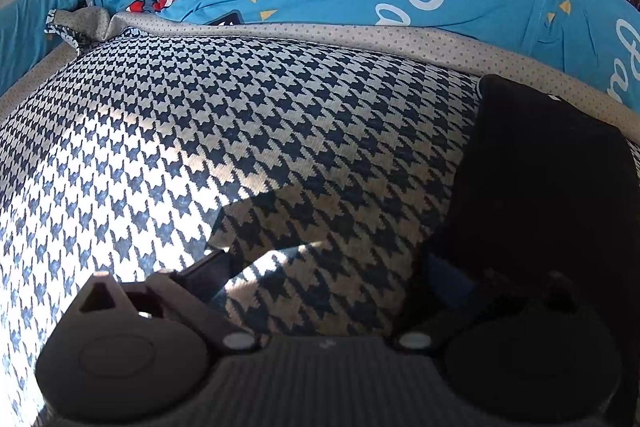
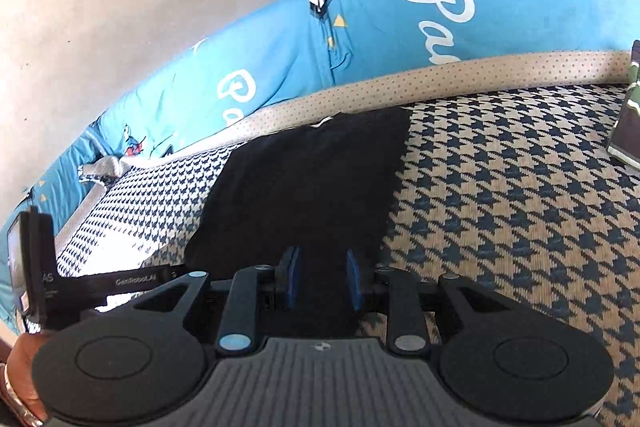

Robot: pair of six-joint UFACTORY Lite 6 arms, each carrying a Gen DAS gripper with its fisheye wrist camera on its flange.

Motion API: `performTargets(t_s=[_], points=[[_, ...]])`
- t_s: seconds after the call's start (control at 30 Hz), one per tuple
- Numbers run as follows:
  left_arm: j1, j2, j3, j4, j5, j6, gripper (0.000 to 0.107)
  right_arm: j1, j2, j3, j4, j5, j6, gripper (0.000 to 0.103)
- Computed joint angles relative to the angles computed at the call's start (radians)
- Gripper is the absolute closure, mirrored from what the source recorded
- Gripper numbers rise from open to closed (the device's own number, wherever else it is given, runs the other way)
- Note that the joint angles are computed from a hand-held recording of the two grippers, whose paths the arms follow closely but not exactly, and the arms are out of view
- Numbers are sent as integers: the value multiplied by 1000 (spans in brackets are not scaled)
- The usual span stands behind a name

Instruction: Fold clothes

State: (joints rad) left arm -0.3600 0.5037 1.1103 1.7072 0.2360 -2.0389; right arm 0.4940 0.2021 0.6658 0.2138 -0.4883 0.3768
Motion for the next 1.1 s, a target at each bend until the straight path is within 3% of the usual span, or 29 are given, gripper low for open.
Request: performTargets(t_s=[0.3, 0.6, 1.1], points=[[0, 96, 130, -215, 64, 197, 4, -92, 168, 149, -83, -33, 57, 77], [-4, 127, 181, -300, 85, 248, 4, -160, 281, 254, -156, -56, 141, 76], [-9, 133, 192, -336, 99, 267, 4, -313, 475, 443, -541, -141, 508, 75]])
